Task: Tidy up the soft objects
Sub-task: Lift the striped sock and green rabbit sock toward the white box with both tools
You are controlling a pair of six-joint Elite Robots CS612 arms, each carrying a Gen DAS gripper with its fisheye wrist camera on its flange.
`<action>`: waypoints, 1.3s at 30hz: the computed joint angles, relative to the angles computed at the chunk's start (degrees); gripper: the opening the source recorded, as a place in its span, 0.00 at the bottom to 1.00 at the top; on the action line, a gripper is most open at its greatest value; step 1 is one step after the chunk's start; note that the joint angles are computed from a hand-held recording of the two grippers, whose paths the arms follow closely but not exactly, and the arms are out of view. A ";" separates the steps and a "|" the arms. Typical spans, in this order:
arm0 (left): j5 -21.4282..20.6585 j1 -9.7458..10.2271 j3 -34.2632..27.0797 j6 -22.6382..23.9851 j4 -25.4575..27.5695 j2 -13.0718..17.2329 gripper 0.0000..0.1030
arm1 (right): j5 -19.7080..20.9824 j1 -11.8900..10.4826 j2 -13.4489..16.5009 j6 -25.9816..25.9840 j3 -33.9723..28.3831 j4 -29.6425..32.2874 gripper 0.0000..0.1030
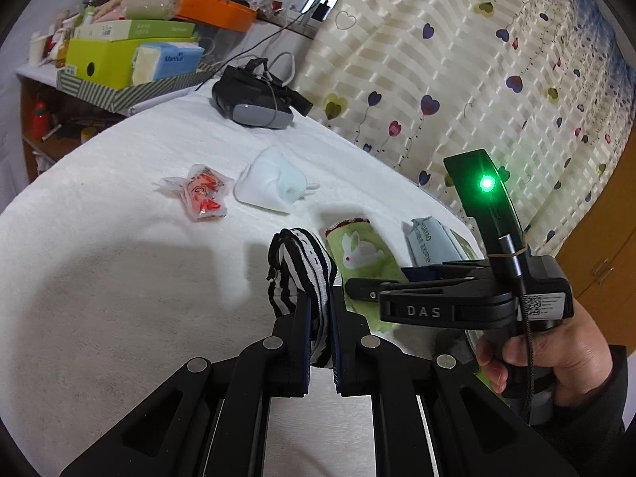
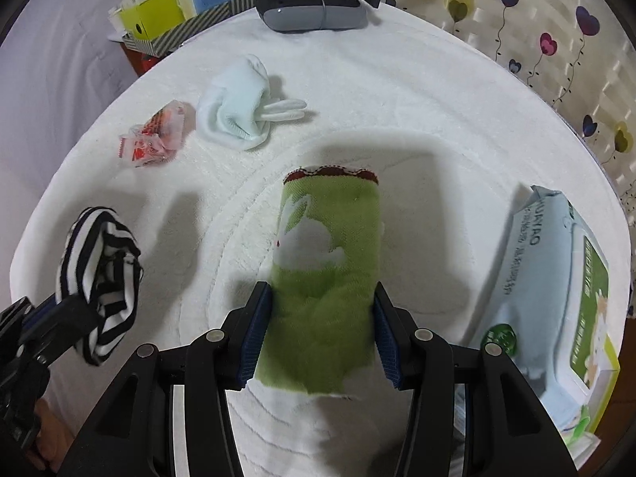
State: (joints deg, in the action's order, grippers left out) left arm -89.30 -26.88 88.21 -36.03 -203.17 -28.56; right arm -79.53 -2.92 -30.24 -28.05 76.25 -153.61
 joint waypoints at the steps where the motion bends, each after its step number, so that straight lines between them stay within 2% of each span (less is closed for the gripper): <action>1: -0.04 0.03 -0.01 -0.06 0.01 0.02 0.08 | -0.07 0.06 0.03 0.08 0.12 -0.52 0.43; 4: 0.24 0.03 0.24 -0.24 -0.23 -0.04 0.08 | 0.45 -0.10 -0.68 -0.12 1.87 -3.57 0.36; 10: 1.23 -0.41 1.28 0.21 -1.54 -0.65 0.08 | 3.52 -0.72 -2.99 1.31 6.44 -11.70 0.35; 13: 2.11 -0.93 2.20 0.84 -2.55 -1.26 0.08 | 7.35 -1.63 -4.95 1.90 10.27 -15.88 0.35; 21: 4.16 -2.90 5.05 4.00 -5.53 -3.28 0.08 | 13.57 -3.62 -8.48 4.03 18.48 -25.90 0.35; 29: 4.45 -5.27 7.46 7.03 -8.32 -5.02 0.08 | 15.13 -6.00 -11.45 6.82 25.88 -36.77 0.35; 39: 4.66 -8.10 8.39 10.62 -9.44 -6.31 0.08 | 17.86 -9.43 -13.22 9.87 30.92 -43.79 0.35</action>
State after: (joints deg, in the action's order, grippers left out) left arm -84.64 -34.98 96.60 -25.41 -212.61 -34.88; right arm -61.66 -12.35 -43.46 -18.17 107.17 -197.40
